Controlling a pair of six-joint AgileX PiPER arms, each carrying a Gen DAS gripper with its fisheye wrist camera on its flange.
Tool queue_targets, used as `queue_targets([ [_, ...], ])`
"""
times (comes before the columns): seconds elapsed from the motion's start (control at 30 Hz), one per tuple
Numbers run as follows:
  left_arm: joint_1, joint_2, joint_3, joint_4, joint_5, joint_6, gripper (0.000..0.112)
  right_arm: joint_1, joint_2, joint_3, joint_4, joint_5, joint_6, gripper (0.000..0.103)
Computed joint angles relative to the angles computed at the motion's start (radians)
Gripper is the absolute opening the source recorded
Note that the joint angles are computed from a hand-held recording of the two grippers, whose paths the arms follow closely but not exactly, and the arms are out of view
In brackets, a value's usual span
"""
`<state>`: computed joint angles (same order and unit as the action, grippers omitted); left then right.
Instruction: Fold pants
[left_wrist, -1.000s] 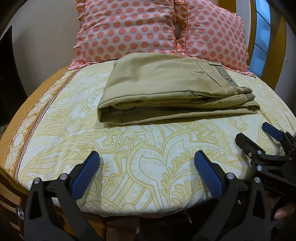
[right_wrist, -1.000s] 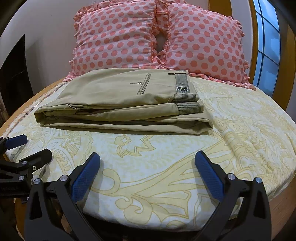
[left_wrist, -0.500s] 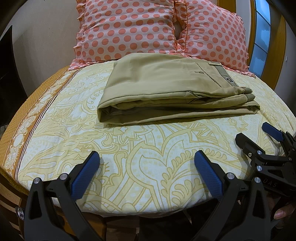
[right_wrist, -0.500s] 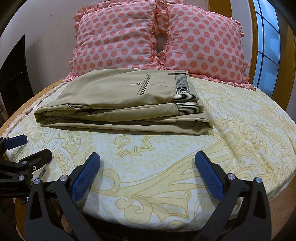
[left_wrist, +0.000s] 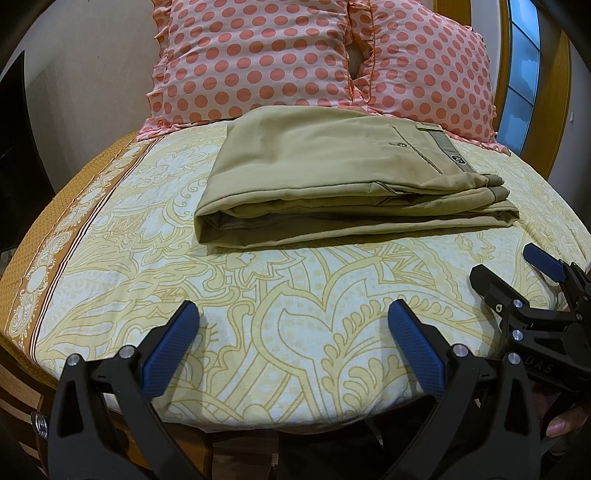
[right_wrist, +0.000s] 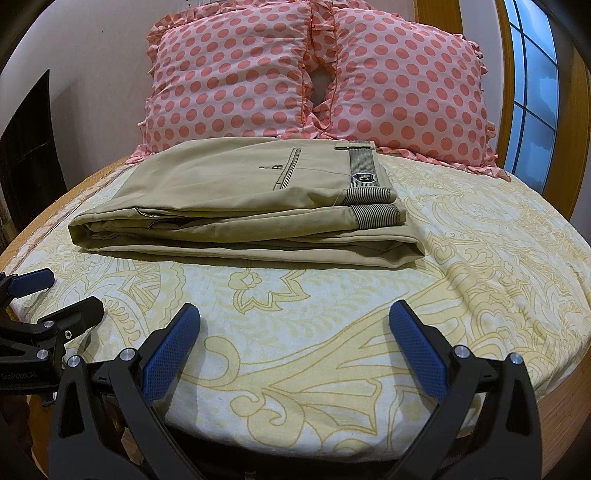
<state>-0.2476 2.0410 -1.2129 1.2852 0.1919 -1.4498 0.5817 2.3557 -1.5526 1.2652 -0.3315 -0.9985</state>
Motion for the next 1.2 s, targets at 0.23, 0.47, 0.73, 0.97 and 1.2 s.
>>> queue_targets([
  [0.23,-0.001,0.002,-0.004,-0.009,0.002,0.008,0.101,0.000,0.001,-0.001,0.001,-0.001,-0.001,0.102],
  [0.47,-0.004,0.001,0.000,0.031,0.002,-0.033,0.101,0.001,0.002,-0.003,0.001,-0.002,0.000,0.102],
  [0.73,-0.005,0.001,0.001,0.063,0.003,-0.065,0.101,0.000,0.003,-0.003,-0.005,-0.001,0.005,0.102],
  [0.97,-0.004,0.000,0.002,0.072,0.000,-0.073,0.101,0.000,0.004,-0.003,-0.007,-0.002,0.007,0.102],
  [1.2,0.000,0.001,-0.002,0.056,-0.002,-0.053,0.101,0.000,0.005,-0.004,-0.007,-0.003,0.007,0.102],
])
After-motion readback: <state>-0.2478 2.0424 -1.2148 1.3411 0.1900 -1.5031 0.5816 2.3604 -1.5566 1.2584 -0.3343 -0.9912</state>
